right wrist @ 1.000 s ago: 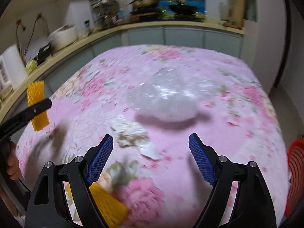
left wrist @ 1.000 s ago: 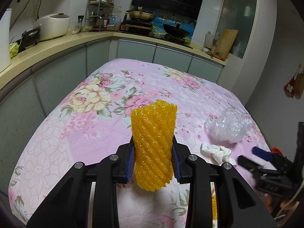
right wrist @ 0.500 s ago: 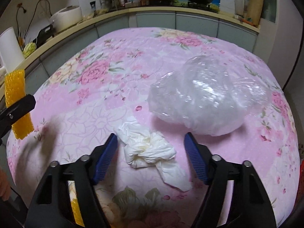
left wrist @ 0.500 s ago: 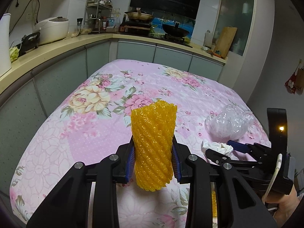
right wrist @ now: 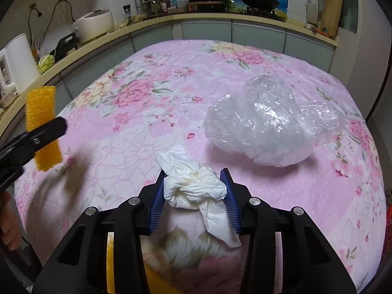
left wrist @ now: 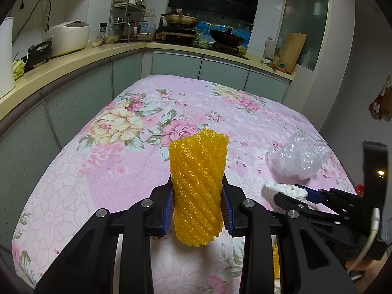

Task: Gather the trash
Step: 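Grasp the yellow foam mesh with the left tool while the right tool grasps the white tissue, then carry the yellow mesh and white tissue over the red wastebasket with both tools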

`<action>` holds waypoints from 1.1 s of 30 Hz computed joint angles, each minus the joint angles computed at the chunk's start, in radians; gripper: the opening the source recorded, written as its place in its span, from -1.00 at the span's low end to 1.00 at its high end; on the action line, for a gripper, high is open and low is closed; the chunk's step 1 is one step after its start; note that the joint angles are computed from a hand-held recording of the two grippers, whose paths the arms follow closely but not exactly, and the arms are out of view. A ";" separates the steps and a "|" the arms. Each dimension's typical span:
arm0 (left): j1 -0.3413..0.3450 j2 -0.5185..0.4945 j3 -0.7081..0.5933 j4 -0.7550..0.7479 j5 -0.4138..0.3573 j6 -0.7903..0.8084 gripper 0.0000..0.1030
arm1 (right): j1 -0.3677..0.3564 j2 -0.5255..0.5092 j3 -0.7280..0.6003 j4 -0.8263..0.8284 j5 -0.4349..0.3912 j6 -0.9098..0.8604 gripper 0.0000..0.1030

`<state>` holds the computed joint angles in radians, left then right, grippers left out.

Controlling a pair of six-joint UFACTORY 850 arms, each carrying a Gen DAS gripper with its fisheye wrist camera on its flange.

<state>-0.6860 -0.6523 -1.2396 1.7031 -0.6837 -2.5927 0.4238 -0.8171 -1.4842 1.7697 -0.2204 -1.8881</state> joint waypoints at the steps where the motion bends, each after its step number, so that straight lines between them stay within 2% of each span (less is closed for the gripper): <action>1: -0.001 -0.001 -0.001 0.002 -0.004 0.000 -0.40 | 0.001 0.011 0.016 0.076 -0.001 -0.077 -0.18; 4: -0.005 -0.002 -0.001 0.013 -0.017 -0.005 -0.40 | -0.002 0.055 0.074 0.314 -0.020 -0.313 -0.18; 13: -0.026 0.000 -0.008 0.025 -0.059 -0.002 -0.40 | -0.038 0.169 0.208 0.749 -0.104 -0.687 -0.18; 21: -0.044 0.004 -0.032 0.029 -0.096 0.029 -0.40 | -0.079 0.257 0.297 0.891 -0.190 -0.783 -0.18; 33: -0.071 -0.040 -0.141 0.011 -0.090 0.138 -0.40 | -0.162 0.356 0.396 0.998 -0.261 -0.857 -0.18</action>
<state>-0.7571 -0.6922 -1.3802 1.7141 -0.7733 -2.4552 0.2617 -0.4613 -1.0879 2.7681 -0.4817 -2.7446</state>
